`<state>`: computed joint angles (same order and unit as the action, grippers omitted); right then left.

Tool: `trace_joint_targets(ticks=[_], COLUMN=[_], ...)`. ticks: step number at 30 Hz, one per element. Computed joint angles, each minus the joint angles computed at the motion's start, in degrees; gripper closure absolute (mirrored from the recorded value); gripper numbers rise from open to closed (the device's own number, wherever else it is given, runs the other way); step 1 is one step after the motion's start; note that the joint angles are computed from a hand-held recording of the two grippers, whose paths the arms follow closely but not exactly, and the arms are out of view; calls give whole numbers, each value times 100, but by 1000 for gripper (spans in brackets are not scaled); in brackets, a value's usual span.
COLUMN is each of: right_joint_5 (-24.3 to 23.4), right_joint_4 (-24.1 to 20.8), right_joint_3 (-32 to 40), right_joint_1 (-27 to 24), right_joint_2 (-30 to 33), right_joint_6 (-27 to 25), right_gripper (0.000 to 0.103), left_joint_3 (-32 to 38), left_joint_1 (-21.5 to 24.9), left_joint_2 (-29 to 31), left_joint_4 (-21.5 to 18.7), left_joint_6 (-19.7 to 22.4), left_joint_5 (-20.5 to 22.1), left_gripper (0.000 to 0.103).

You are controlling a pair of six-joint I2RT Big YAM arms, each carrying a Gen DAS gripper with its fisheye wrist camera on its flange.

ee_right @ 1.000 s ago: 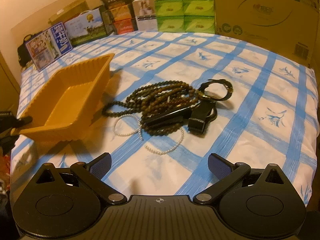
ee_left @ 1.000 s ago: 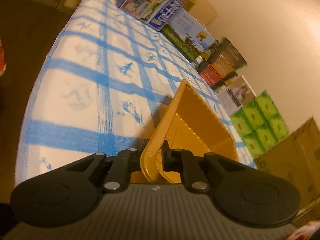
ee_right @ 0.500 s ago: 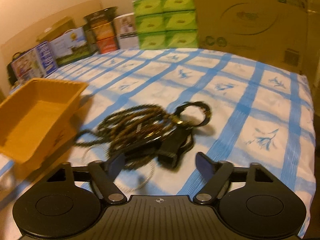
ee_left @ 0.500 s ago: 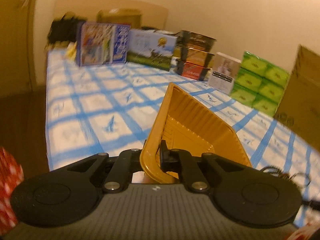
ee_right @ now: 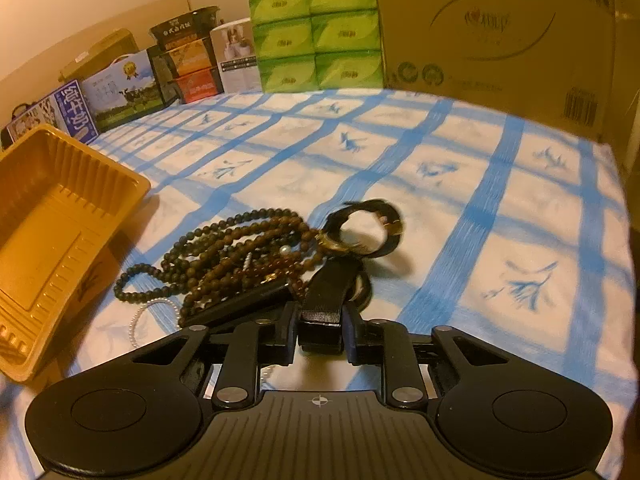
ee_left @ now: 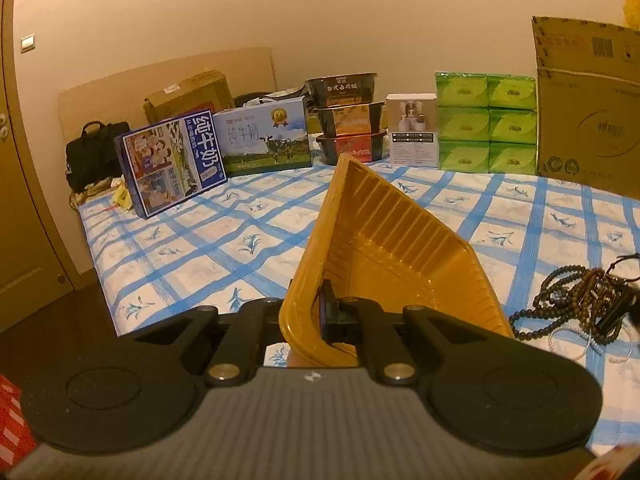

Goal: Organize jewelry
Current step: 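Grasp the black-strap watch from the jewelry pile with the right gripper, then carry the watch into the held orange tray and open the right gripper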

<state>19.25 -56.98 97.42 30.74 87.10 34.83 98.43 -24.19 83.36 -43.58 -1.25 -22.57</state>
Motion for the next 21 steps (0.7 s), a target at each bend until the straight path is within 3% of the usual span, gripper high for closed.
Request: trace_joint_targets(ticks=[12, 18, 21], right_joint_5=[161, -97, -597], right_joint_4=[-251, -222, 1], right_joint_3=[236, 856, 1296], right_joint_1=[108, 300, 380], right_joint_2=[-208, -18, 290], right_joint_6=[-299, -602, -706], right_gripper=[81, 81, 81], left_joint_3=[18, 46, -14], left_joint_1=[58, 48, 54], left_joint_2=[9, 28, -9], left_joint_4=[-152, -257, -200], left_joint_6=[-174, -216, -210], left_joint_5=[77, 53, 85], left_gripper=[96, 96, 96])
